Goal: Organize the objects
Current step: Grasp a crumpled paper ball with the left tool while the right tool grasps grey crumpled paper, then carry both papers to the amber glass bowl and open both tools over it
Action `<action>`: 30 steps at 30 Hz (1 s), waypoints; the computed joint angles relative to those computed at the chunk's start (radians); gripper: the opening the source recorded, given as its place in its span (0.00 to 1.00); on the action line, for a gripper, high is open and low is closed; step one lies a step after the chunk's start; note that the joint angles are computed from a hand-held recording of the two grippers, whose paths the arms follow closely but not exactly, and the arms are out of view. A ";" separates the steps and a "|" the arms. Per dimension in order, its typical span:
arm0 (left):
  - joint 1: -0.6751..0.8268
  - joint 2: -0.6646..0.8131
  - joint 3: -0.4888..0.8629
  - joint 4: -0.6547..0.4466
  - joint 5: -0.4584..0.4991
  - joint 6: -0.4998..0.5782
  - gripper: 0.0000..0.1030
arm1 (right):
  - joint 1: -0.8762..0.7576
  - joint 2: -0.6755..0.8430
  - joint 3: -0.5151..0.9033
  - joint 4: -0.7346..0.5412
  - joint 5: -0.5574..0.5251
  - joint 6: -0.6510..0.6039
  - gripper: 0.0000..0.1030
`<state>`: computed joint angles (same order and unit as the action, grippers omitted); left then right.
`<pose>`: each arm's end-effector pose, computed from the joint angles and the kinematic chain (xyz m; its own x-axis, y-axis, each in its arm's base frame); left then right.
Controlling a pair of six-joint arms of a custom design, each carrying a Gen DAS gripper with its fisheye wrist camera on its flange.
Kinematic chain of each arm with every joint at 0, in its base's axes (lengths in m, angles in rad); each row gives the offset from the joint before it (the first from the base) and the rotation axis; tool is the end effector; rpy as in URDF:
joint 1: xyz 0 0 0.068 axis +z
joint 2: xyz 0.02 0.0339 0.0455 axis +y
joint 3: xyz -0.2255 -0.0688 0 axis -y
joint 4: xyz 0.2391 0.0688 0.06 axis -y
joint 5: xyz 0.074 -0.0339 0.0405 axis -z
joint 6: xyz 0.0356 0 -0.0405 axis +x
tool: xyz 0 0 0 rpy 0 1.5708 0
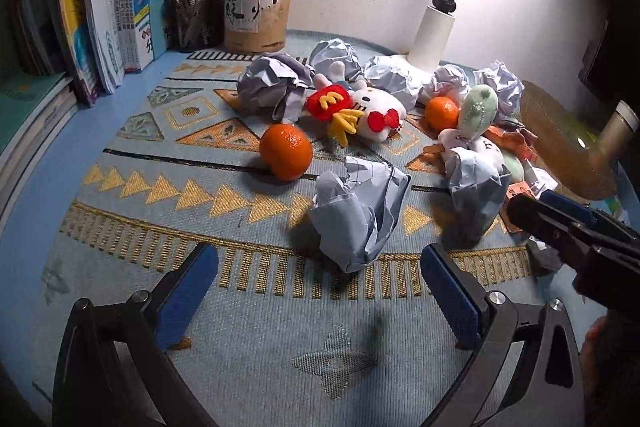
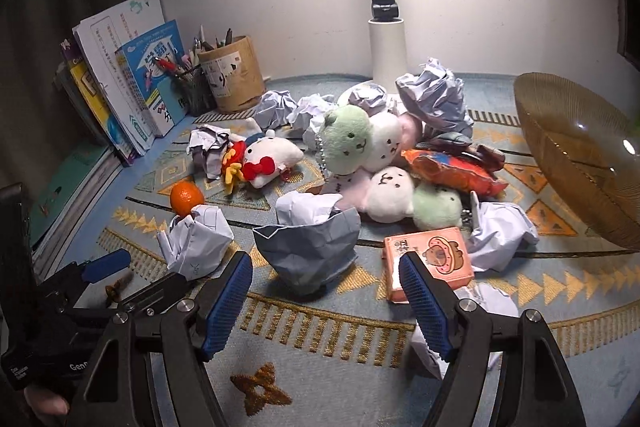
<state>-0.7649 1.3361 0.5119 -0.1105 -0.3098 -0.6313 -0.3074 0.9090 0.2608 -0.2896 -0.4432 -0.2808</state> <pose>0.1793 -0.1570 0.1113 -0.7806 -0.0299 -0.6243 0.0844 0.9847 -0.1526 0.1677 -0.0372 0.1093 -0.7471 -0.0255 -0.6642 -0.1826 0.9687 0.1683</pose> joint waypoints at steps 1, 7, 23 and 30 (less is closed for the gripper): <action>0.005 0.034 0.024 -0.003 0.009 0.003 0.98 | 0.026 0.050 0.004 0.045 0.033 0.021 0.73; 0.012 0.134 0.079 0.029 0.012 0.028 0.91 | 0.080 0.211 0.048 0.157 0.057 0.048 0.66; -0.119 0.029 0.038 0.044 -0.081 0.015 0.42 | -0.151 -0.053 0.040 -0.164 -0.227 -0.138 0.34; -0.228 0.030 0.091 0.001 -0.132 -0.029 0.42 | -0.505 -0.016 0.120 -0.431 -0.353 -0.464 0.34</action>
<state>-0.9932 1.3660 0.6032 -0.1097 -0.4413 -0.6607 -0.8121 0.8932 0.3805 -0.7203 -0.7958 -0.7448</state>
